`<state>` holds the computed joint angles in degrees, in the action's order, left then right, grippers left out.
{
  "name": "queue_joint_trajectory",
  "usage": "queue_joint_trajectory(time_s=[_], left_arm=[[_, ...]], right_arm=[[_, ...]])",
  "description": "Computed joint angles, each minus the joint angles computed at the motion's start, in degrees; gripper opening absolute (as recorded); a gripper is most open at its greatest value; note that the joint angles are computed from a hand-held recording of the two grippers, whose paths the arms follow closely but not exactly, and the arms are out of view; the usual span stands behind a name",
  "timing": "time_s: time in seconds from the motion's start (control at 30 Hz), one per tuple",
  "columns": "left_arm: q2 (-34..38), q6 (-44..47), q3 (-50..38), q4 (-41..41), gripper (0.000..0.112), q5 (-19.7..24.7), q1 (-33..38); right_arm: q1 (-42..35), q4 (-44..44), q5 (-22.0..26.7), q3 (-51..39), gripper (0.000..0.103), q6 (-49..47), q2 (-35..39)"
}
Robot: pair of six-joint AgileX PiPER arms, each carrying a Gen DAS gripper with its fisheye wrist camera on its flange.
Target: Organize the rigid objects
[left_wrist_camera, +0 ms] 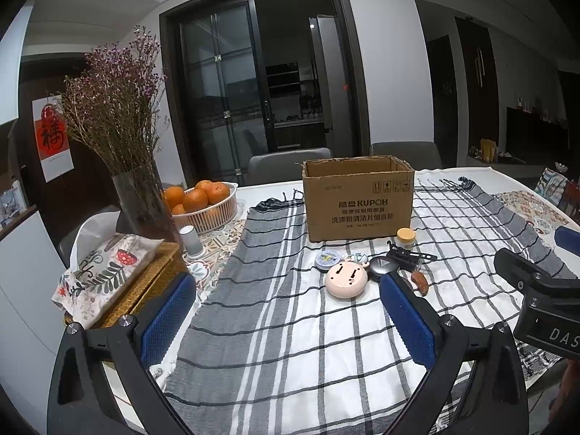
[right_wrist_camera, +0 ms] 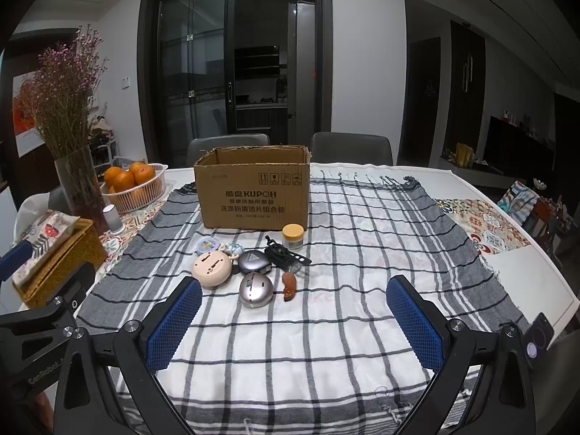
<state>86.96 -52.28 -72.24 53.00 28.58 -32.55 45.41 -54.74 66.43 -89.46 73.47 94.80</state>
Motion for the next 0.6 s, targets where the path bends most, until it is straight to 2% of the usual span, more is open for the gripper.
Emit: queue_joint_trajectory(time_s=[0.6], left_arm=[[-0.46,-0.51,0.50,0.39,0.103,-0.39,-0.02]], right_arm=[[0.59,-0.75,0.64,0.00,0.103,0.15,0.07]])
